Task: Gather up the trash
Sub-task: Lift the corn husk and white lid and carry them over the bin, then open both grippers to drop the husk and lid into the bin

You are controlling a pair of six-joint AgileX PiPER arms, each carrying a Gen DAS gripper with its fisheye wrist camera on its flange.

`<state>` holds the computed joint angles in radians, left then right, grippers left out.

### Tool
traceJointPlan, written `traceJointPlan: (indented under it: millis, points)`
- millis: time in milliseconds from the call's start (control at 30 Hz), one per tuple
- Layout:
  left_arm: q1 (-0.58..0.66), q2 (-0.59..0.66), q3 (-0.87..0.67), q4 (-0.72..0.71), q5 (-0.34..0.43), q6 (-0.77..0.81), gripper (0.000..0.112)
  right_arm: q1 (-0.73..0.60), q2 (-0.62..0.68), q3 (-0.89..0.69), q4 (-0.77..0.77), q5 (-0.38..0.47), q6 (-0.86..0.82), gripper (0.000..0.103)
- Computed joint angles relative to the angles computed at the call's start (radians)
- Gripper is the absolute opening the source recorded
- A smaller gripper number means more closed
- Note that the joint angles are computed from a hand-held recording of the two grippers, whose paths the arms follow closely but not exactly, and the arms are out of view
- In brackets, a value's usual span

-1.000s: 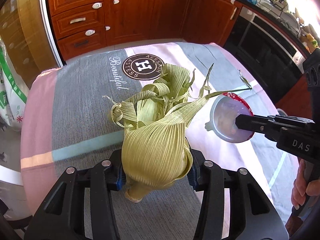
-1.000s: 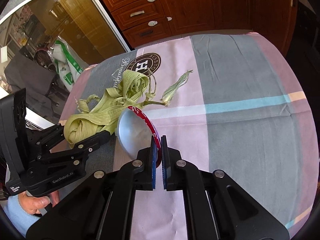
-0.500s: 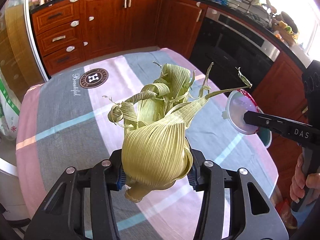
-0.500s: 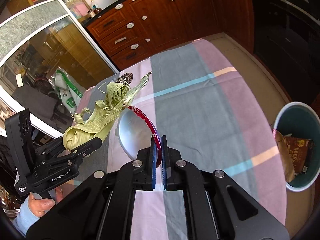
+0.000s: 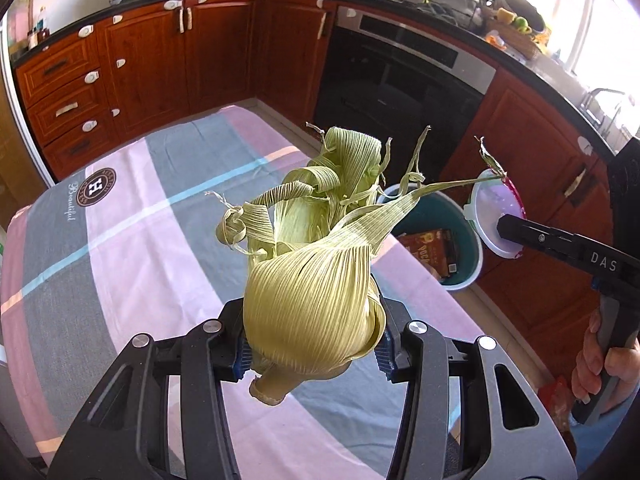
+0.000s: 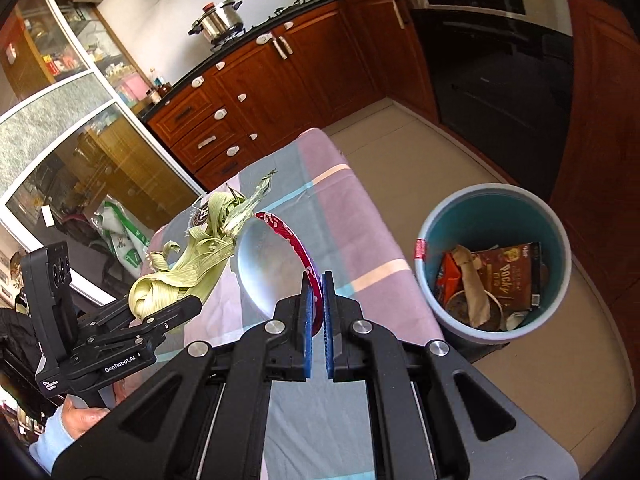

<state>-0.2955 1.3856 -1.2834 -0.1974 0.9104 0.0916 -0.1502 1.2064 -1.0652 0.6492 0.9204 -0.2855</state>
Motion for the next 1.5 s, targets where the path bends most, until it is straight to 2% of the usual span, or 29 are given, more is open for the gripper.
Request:
traceJointPlan:
  millis: [133,267,467,733,1167,1233,1267,1300,1333,1367,1400,1433,1500]
  points:
    - [-0.103,0.052,-0.048,0.068,-0.001,-0.092,0.048,-0.210,-0.033,0.059,0.091,0.081,-0.142,0.004]
    - [-0.197,0.128,-0.113,0.116,0.003,-0.157,0.048,-0.388,-0.013,0.083,0.149,0.147,-0.250,0.005]
    - [-0.279,0.267,-0.244,0.126,0.025,-0.190,0.049,-0.539,0.051,0.080,0.176,0.187,-0.334,0.005]
    - [-0.334,0.491,-0.474,0.086,0.074,-0.192,0.049,-0.552,0.160,0.050,0.154,0.139,-0.328,0.005]
    - [-0.351,0.837,-0.869,0.012,0.216,-0.160,0.049,-0.484,0.347,-0.022,0.080,0.015,-0.237,0.005]
    - [-0.351,0.886,-0.936,0.004,0.251,-0.166,0.053,-0.467,0.375,-0.039,0.064,0.006,-0.218,0.006]
    - [-0.350,0.915,-0.981,0.001,0.279,-0.170,0.057,-0.459,0.384,-0.045,0.057,0.000,-0.210,0.008]
    - [-0.350,0.931,-1.008,0.002,0.293,-0.172,0.068,-0.456,0.391,-0.049,0.056,-0.004,-0.207,0.009]
    - [-0.357,0.946,-1.038,0.017,0.303,-0.179,0.073,-0.454,0.399,-0.054,0.052,-0.005,-0.200,0.013]
    - [-0.363,0.943,-1.038,0.036,0.298,-0.181,0.075,-0.453,0.407,-0.060,0.051,-0.002,-0.193,0.034]
    - [-0.369,0.941,-1.042,0.060,0.302,-0.184,0.079,-0.452,0.408,-0.060,0.049,-0.010,-0.184,0.049]
    - [-0.377,0.936,-1.042,0.086,0.304,-0.190,0.080,-0.453,0.400,-0.051,0.050,-0.027,-0.183,0.071]
    - [-0.394,0.895,-0.983,0.148,0.270,-0.210,0.081,-0.452,0.382,-0.042,0.041,-0.041,-0.177,0.073]
